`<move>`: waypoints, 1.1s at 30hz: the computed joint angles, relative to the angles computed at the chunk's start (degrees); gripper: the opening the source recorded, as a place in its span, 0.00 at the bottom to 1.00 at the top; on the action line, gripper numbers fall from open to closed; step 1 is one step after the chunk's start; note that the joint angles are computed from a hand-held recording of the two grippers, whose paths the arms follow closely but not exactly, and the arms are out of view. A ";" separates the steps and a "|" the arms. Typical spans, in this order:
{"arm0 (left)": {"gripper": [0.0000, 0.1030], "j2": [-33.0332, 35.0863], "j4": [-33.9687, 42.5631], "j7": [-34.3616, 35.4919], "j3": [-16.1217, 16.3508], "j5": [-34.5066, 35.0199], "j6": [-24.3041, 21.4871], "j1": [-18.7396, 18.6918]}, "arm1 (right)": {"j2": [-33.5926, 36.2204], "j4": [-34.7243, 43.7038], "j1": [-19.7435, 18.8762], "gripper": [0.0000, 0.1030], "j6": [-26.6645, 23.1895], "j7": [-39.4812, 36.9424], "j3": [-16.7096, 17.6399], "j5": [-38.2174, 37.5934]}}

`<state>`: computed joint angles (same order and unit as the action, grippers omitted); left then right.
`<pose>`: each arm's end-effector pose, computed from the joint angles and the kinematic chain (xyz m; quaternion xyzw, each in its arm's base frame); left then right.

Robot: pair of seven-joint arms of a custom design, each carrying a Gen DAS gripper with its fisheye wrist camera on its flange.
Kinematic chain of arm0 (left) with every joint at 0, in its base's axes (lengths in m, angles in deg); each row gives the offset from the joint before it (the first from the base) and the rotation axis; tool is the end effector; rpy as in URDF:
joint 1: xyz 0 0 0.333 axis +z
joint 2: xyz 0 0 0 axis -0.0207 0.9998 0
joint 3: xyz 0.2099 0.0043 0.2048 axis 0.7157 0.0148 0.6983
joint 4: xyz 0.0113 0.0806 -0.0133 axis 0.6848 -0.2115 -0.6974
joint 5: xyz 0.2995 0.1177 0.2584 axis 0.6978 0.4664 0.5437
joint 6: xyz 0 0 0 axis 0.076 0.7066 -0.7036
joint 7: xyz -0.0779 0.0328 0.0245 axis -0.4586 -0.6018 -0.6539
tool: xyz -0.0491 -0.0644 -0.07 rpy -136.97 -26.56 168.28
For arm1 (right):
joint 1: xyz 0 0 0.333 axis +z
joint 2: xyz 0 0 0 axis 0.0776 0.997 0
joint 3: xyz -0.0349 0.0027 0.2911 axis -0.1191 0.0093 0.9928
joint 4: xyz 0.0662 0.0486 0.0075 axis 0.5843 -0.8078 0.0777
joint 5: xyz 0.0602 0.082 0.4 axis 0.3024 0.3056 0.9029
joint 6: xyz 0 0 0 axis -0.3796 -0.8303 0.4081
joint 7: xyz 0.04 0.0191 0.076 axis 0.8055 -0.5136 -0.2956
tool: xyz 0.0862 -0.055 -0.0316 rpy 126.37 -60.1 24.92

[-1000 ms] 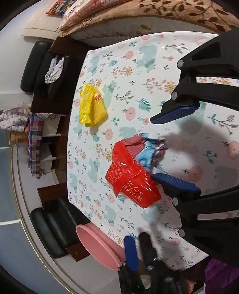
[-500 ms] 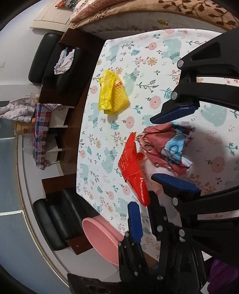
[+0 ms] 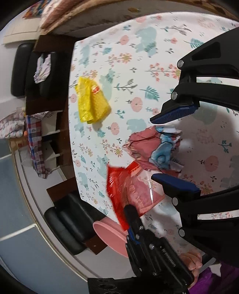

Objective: Collect trash
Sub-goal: 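Lift red bag with left tool toward the bin while right tool carries patterned cloth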

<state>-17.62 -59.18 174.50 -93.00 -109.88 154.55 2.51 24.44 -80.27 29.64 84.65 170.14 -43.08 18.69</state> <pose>0.7229 -0.1298 0.4063 -0.2999 0.8673 -0.3901 0.0749 0.5949 0.2908 0.3560 -0.5369 0.7657 -0.1732 0.3090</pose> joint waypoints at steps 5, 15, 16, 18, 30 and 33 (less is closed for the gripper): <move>0.06 0.10 0.66 -3.60 0.65 -0.37 0.09 0.44 | 0.41 0.20 0.16 0.54 -0.56 0.51 0.15 0.63; 0.06 -0.84 0.85 -6.03 0.69 -2.26 0.53 2.15 | 1.83 2.47 1.39 0.34 -3.44 3.26 -0.39 -0.17; 0.06 -0.98 0.81 -5.99 0.64 -2.59 0.56 2.34 | 1.88 2.59 1.42 0.32 -3.47 3.66 -0.42 -0.33; 0.06 -1.36 0.66 -5.87 0.58 -3.43 0.84 2.70 | 2.03 2.89 1.51 0.27 -3.41 4.27 -0.52 -0.85; 0.06 -1.99 1.70 -7.18 1.04 -7.00 3.05 4.12 | 3.70 9.02 2.56 0.25 -4.31 4.06 -0.55 -6.54; 0.06 -2.04 1.93 -7.93 1.20 -7.37 5.16 4.22 | 5.77 13.12 2.70 0.25 -4.31 0.13 -0.06 -5.55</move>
<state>-19.66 -57.25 166.57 -91.80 -117.25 159.71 6.72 30.21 -67.14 32.34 80.34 170.27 -43.14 13.14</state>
